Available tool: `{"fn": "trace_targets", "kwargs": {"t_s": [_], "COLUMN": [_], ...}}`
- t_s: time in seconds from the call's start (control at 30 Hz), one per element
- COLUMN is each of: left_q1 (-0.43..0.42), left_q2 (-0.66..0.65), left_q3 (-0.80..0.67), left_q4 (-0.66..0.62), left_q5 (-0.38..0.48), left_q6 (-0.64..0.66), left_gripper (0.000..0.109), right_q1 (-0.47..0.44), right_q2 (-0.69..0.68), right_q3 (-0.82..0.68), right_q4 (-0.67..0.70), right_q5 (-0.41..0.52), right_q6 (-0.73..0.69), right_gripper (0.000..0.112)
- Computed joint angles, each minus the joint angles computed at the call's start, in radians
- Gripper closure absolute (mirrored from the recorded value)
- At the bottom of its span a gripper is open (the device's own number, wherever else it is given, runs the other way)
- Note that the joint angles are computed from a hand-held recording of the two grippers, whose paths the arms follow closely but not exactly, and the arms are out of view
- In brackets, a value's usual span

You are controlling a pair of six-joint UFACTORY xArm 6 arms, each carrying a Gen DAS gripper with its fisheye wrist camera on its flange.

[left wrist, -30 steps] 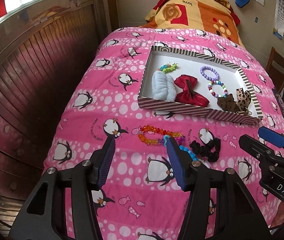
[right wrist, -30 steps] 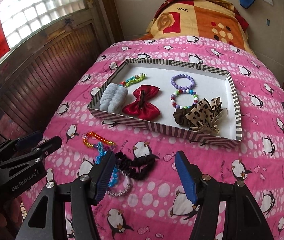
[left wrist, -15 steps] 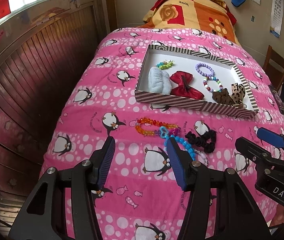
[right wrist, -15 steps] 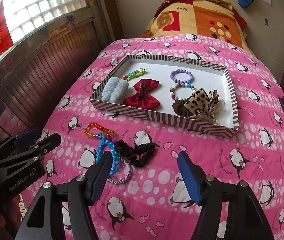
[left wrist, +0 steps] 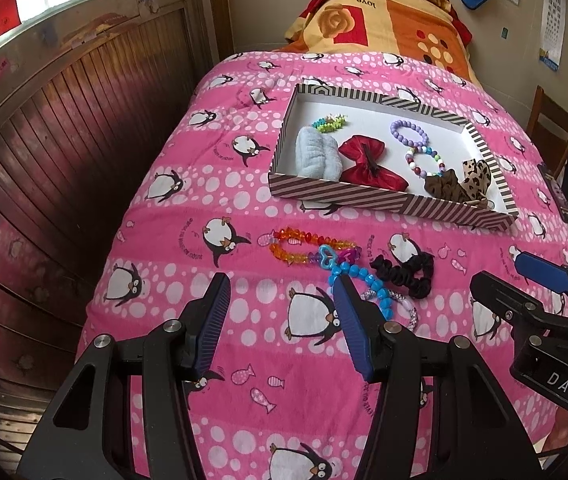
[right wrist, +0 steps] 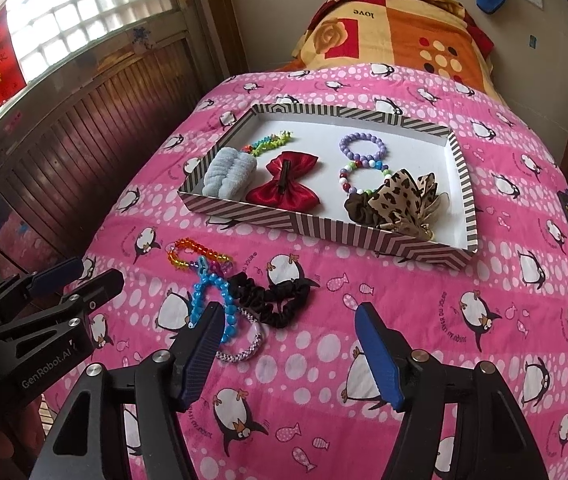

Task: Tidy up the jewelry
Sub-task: 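Move both grippers back toward the orange strand and black scrunchie, then grasp the orange bead strand with the left gripper while the right grasps the black scrunchie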

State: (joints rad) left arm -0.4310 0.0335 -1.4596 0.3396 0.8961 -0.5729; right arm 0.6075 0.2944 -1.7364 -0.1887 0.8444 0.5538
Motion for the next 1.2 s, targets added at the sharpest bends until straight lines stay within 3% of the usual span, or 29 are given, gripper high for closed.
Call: {"fn": "trace_targets", "kwargs": {"t_s": [0.47,0.73,0.97,1.2], "left_q1": [0.008,0.093,0.129,0.150], "left_q2": [0.015,0.011,0.009,0.050], "left_q3": [-0.005,0.023,0.047,0.009], "left_q4": [-0.019,-0.255,-0.280,-0.289], "left_q5": [0.008,-0.002,0.014,0.040], "left_q6": [0.006,0.103,0.086,0.057], "left_gripper": [0.055,0.055,0.055,0.055], "right_q1": [-0.008,-0.027,-0.053,-0.069], "right_q2": [0.013,0.020,0.021,0.078], "right_q3": [-0.006,0.016,0.061,0.006], "right_q4": [0.022,0.038,0.104,0.144], "right_q5": [0.012,0.030,-0.036,-0.038], "right_q6": [-0.016,-0.035,-0.073,-0.108], "right_gripper": [0.047,0.047,0.047,0.047]}}
